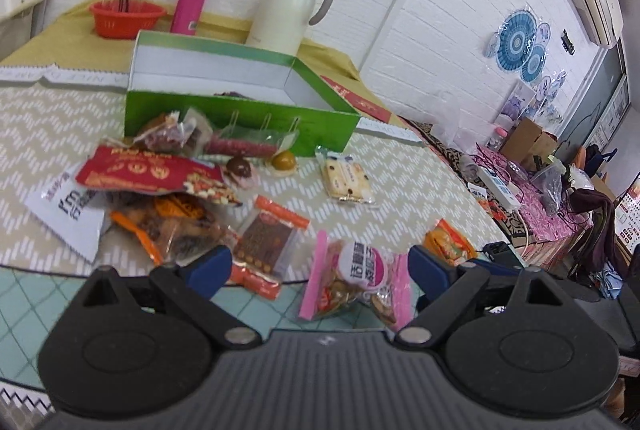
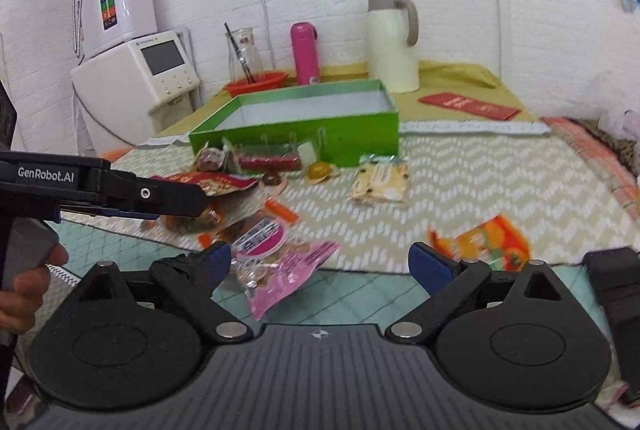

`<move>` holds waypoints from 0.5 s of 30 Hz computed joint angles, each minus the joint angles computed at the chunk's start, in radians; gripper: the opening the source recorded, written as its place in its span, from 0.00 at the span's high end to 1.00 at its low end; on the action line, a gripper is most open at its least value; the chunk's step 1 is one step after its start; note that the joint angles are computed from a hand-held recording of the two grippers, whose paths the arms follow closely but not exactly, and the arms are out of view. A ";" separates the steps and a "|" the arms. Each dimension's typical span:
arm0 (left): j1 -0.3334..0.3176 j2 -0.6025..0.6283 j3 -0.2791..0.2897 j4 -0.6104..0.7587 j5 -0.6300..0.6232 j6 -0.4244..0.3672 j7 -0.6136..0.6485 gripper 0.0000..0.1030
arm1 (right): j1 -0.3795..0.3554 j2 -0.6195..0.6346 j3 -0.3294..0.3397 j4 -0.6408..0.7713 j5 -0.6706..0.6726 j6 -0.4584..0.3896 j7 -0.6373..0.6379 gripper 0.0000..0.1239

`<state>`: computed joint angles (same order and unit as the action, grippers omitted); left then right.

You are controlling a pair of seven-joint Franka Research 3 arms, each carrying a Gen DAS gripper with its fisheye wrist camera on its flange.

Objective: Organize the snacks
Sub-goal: 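Grasp the pink-and-white cookie pack with the left gripper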

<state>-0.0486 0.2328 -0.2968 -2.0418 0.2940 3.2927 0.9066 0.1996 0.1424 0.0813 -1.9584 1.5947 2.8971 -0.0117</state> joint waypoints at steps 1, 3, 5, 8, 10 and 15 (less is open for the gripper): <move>0.063 -0.001 -0.064 -0.014 0.001 0.004 -0.001 0.13 | 0.004 0.010 0.001 0.000 -0.041 -0.011 0.046 0.17; 0.173 0.005 -0.174 -0.031 0.020 0.011 -0.003 0.13 | 0.009 0.025 0.009 0.003 -0.080 -0.012 0.087 0.17; 0.273 0.020 -0.273 -0.033 0.044 0.004 -0.007 0.13 | 0.008 0.027 0.017 0.000 -0.088 -0.027 0.093 0.17; 0.412 0.065 -0.420 -0.018 0.074 -0.004 -0.004 0.13 | 0.007 0.039 0.025 0.012 -0.088 -0.029 0.092 0.17; 0.465 0.101 -0.483 -0.002 0.089 -0.007 0.005 0.13 | 0.006 0.048 0.029 0.022 -0.075 -0.017 0.078 0.17; 0.569 0.233 -0.635 0.071 0.122 -0.046 0.079 0.13 | -0.024 0.053 0.020 0.019 -0.087 -0.085 0.109 0.37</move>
